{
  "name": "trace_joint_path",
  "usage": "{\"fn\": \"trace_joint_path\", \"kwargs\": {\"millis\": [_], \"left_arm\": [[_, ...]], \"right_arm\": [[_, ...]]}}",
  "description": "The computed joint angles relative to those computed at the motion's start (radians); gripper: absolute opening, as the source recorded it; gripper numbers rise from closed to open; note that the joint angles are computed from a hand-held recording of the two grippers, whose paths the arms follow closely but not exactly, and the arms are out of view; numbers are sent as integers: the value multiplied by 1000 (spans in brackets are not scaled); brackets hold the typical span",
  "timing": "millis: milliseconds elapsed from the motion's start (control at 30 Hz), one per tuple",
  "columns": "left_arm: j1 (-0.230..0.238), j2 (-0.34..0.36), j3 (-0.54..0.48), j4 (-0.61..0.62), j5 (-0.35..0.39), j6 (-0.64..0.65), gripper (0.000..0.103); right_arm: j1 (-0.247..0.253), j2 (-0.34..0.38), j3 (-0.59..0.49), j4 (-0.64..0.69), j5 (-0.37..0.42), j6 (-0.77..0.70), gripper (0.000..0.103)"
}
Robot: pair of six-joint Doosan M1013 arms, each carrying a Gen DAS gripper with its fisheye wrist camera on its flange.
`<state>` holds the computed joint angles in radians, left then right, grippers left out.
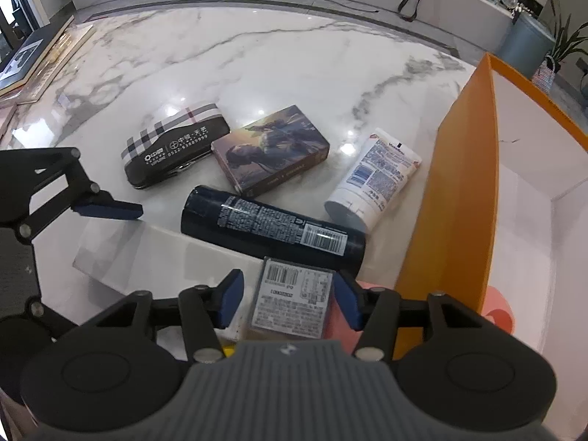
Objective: Organize rigid objects
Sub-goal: 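Grasp the white box with the left tool while the right grasps the silver carton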
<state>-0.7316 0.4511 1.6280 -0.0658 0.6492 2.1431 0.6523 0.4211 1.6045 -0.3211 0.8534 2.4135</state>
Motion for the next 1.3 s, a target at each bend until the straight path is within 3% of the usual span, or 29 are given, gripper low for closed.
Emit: {"fn": "trace_joint_path", "kwargs": {"millis": [133, 300, 400, 567, 733, 967, 1300], "left_arm": [[-8, -4, -5, 74, 33, -115, 86], [3, -10, -30, 84, 141, -236, 63], [17, -13, -33, 45, 158, -245, 60], [9, -23, 1, 40, 68, -141, 74], [-12, -5, -1, 77, 22, -83, 91], [-13, 8, -4, 59, 14, -62, 94], [-14, 28, -76, 130, 277, -327, 92]], "right_arm": [[6, -7, 11, 0, -25, 4, 48], [18, -14, 15, 7, -41, 4, 47], [12, -17, 19, 27, -48, -4, 48], [-5, -13, 26, 95, -46, -8, 48], [-13, -13, 37, 131, -69, -16, 48], [-21, -12, 38, 141, -83, -27, 47], [-9, -20, 45, 203, -97, -117, 47]]}}
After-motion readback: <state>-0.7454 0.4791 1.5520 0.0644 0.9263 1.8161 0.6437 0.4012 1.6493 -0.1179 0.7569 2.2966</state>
